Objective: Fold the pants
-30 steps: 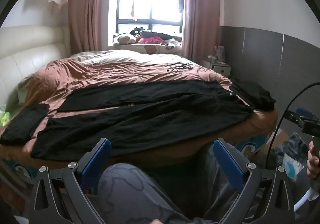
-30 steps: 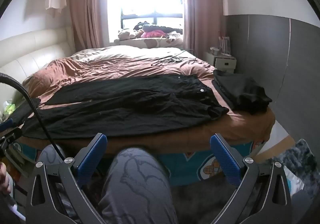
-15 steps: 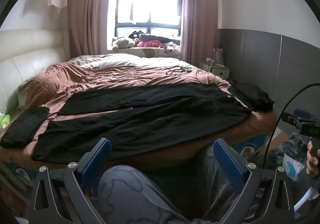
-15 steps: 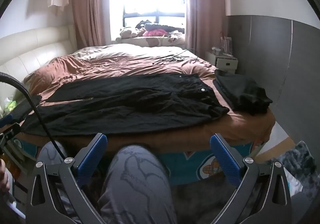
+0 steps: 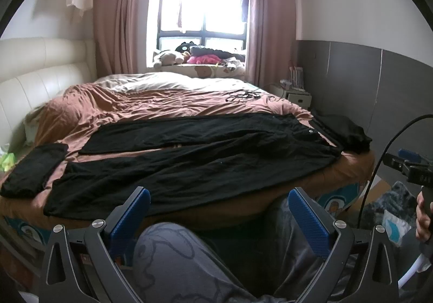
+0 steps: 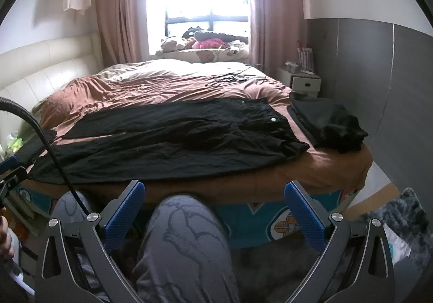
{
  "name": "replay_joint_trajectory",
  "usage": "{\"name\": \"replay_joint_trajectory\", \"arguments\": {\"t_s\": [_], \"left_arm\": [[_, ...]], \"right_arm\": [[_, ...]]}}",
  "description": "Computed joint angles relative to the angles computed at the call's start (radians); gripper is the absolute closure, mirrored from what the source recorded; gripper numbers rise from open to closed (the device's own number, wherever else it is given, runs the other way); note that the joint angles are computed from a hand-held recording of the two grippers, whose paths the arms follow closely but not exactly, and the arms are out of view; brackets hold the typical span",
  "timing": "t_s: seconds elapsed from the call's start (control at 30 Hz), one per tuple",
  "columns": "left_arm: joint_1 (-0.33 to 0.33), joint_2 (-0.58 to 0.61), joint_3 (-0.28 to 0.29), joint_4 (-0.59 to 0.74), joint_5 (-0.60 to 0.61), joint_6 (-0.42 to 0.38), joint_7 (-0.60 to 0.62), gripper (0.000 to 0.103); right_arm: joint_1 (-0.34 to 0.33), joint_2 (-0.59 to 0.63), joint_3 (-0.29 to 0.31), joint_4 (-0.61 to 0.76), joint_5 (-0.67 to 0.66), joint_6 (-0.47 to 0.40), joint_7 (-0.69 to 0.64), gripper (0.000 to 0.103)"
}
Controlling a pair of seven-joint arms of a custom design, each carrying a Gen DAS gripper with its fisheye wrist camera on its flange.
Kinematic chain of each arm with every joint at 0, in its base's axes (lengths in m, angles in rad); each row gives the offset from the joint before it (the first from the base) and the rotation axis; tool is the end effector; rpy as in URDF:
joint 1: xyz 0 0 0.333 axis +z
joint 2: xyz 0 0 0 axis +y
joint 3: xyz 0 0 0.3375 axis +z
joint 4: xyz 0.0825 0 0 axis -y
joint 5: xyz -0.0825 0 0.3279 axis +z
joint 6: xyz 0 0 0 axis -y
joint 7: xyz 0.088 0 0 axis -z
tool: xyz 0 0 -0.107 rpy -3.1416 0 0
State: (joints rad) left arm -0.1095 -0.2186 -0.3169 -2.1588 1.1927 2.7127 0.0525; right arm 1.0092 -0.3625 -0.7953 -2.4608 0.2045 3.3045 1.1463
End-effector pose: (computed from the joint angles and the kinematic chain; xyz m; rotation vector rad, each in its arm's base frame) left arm 0.4135 -0.2400 0.5949 -1.6411 1.4426 -0.9443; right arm 0.4476 0.0269 0.5688 -1.6986 1.2618 -0.7294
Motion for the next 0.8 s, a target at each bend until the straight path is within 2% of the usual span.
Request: {"name": "replay_joint_trajectory", "arguments": {"t_s": [0.1, 0.4, 0.67, 0.8], "left_arm": [[0.000, -0.002, 0.000, -0.003, 0.003, 0.002, -0.004, 0.000], [0.000, -0.001, -0.004, -0.007, 0.028, -0.002, -0.036, 0.000], [-0.002, -0.010, 0.001, -0.017, 0.047, -0.001, -0.063, 0.000], [0.003, -0.016, 0.001, -0.019, 0.043, 0.000, -0.060, 0.000]], "right_arm": [[-0.021, 0.004, 0.019, -0.010, -0.005, 0.015, 0.006, 0.000], [-0.003, -0.004, -0.004, -0.004, -0.024, 0.008, 0.019, 0.000], [-0.029, 0.011, 0.022, -0.010, -0.042, 0.033, 0.033, 0.000], [-0.009, 0.008, -0.001, -0.010, -0.067, 0.037, 0.050, 0.000]]}}
